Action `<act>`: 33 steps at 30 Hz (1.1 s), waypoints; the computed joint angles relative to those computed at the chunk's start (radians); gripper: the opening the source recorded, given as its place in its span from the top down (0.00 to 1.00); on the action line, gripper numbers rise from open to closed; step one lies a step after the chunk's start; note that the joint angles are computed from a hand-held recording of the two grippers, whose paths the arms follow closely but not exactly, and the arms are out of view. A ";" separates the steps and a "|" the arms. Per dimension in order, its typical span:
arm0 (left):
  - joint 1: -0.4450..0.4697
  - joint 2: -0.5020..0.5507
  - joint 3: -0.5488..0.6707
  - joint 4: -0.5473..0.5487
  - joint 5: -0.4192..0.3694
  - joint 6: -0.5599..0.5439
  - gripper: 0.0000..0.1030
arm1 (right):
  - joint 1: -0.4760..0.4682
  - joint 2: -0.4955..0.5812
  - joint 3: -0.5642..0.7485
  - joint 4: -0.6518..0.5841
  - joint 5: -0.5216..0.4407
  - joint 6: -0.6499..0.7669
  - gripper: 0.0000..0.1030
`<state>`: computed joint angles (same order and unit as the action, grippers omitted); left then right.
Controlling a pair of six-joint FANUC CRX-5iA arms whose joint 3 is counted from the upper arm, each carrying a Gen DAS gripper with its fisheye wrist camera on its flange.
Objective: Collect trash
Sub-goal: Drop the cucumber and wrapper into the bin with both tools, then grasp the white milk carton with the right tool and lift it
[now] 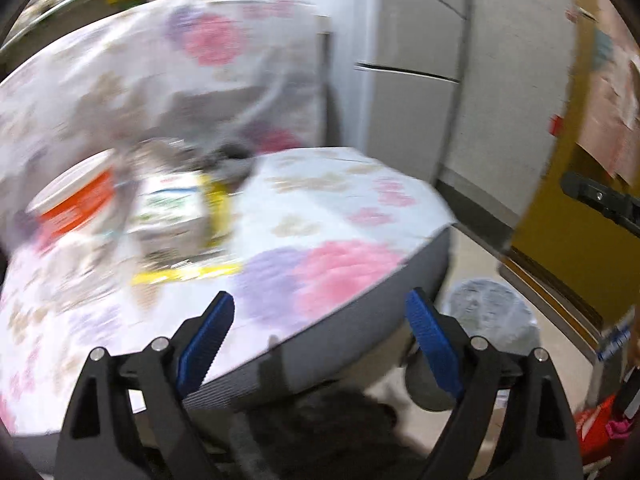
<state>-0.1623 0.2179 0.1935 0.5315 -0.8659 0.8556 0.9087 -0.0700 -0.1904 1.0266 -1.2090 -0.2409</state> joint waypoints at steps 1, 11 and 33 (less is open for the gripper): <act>0.024 -0.010 -0.009 -0.004 0.006 0.018 0.17 | -0.006 0.015 0.017 -0.004 0.020 0.017 0.62; 0.173 -0.039 -0.011 -0.083 0.031 0.184 0.16 | -0.055 0.209 0.250 -0.100 0.213 0.249 0.43; 0.262 0.096 0.213 -0.309 -0.012 0.481 0.07 | -0.170 0.878 1.232 -0.445 0.047 0.810 0.15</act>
<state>0.0992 0.3140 0.4069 0.2220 -0.8782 1.3362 0.7389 0.8083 1.0420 0.5816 -1.1622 0.5689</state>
